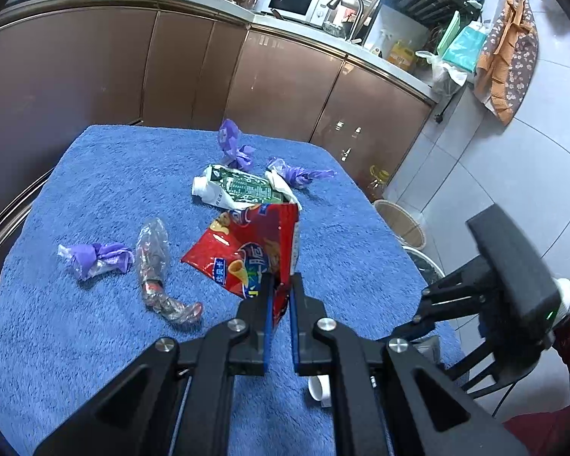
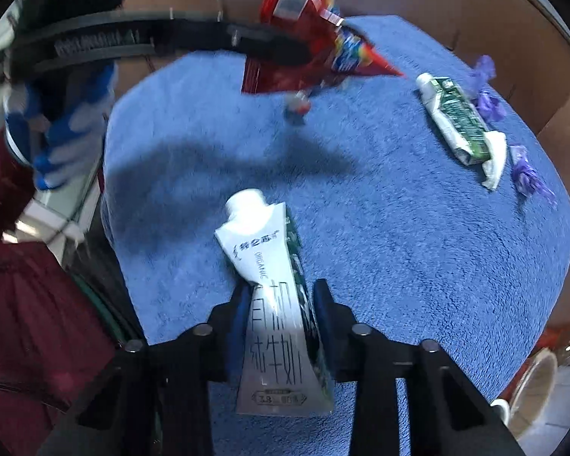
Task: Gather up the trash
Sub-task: 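Lift the white milk carton and red wrapper and carry both toward the white-rimmed bin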
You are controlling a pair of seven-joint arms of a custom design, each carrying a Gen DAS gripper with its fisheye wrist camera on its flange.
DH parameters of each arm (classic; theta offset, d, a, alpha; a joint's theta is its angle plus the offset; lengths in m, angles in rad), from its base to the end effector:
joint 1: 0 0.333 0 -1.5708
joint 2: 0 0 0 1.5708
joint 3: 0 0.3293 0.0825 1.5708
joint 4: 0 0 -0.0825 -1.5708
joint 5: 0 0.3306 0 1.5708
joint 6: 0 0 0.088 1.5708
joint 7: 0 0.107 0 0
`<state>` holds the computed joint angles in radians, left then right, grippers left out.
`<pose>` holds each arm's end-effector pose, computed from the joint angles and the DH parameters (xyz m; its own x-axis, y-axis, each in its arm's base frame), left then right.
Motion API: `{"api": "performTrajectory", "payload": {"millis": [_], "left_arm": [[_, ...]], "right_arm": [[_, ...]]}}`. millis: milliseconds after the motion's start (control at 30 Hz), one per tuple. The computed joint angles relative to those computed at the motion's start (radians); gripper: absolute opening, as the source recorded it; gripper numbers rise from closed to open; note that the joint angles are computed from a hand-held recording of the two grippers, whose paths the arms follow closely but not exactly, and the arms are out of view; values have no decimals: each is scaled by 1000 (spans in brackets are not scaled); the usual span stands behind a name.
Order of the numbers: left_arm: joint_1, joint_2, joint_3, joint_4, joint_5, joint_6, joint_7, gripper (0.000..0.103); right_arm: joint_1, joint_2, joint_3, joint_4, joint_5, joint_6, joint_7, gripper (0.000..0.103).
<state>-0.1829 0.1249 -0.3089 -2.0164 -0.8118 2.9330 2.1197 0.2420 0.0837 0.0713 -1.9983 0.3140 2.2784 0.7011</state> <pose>0.5297 -0.2219 0.5125 -0.3990 -0.8593 0.3200 -0.7102 0.0689 -0.7006 0.5176 0.1745 0.4779 0.8451 -0.5323 -0.0503 -0.5188 -0.7937 -0.3175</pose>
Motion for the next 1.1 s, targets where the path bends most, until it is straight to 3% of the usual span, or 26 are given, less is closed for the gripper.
{"api": "performTrajectory", "payload": {"millis": [233, 367, 733, 967, 1100], "left_arm": [[-6, -49, 10, -47, -55, 23, 32, 7], [-22, -72, 21, -66, -83, 34, 52, 7], [-56, -86, 44, -58, -67, 23, 39, 7], [-71, -18, 23, 46, 79, -10, -51, 7], [-88, 70, -2, 178, 201, -61, -119, 7]], "right_arm": [[19, -12, 6, -45, -63, 63, 40, 30], [12, -26, 1, -70, -7, 117, 67, 29], [-40, -88, -33, -121, 377, 212, 26, 29], [-82, -165, -103, -172, 628, 266, -67, 29], [-121, -197, -154, -199, 782, 303, -127, 29]]}}
